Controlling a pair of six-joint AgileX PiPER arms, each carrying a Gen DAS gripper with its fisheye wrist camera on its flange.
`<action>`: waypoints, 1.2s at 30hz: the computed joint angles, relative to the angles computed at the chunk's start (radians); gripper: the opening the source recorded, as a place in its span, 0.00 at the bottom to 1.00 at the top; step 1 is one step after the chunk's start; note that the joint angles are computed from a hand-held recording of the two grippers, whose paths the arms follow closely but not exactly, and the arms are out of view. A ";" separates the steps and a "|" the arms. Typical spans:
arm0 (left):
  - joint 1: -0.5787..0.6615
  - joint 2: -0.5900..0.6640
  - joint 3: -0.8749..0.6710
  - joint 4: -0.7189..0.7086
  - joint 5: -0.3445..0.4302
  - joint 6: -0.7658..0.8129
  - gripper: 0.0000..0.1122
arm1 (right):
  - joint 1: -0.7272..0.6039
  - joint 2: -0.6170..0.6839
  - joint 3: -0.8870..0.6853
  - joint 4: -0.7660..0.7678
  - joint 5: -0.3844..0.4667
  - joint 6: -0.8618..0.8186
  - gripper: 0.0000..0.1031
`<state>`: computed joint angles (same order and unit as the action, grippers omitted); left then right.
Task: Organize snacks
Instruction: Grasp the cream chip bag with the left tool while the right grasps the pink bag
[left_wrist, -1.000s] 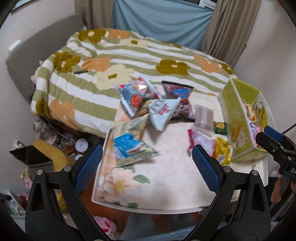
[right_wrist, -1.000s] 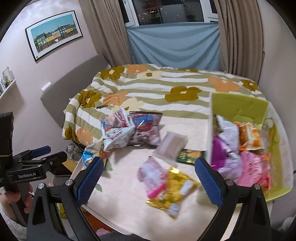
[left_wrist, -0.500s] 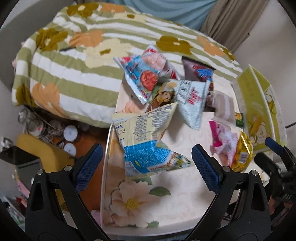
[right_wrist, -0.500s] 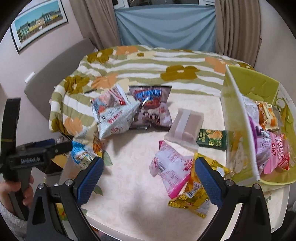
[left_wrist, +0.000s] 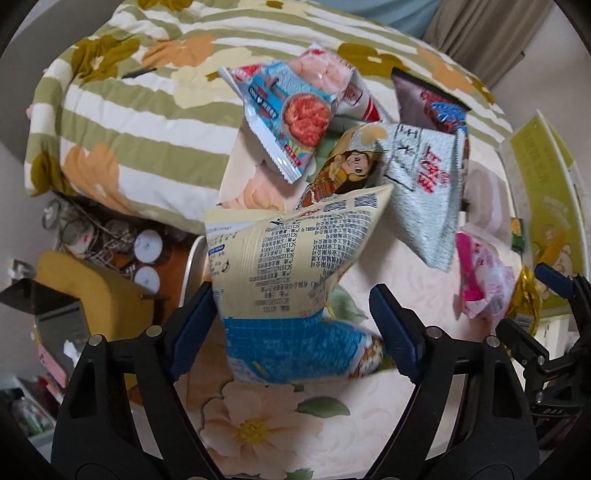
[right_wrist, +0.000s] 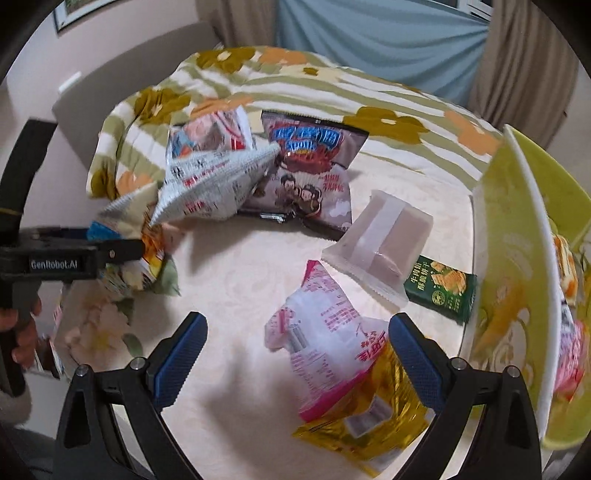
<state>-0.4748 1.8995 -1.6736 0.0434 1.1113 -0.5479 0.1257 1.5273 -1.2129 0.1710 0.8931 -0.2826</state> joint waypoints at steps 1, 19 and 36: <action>-0.003 0.011 -0.007 0.001 0.007 -0.005 0.68 | -0.004 0.011 0.000 -0.002 0.000 -0.027 0.95; -0.093 -0.016 0.129 0.031 -0.007 -0.042 0.43 | -0.068 0.106 -0.003 0.060 -0.004 -0.311 0.95; -0.090 -0.153 0.218 0.050 -0.024 -0.049 0.43 | 0.007 0.157 -0.001 0.021 -0.022 -0.319 0.51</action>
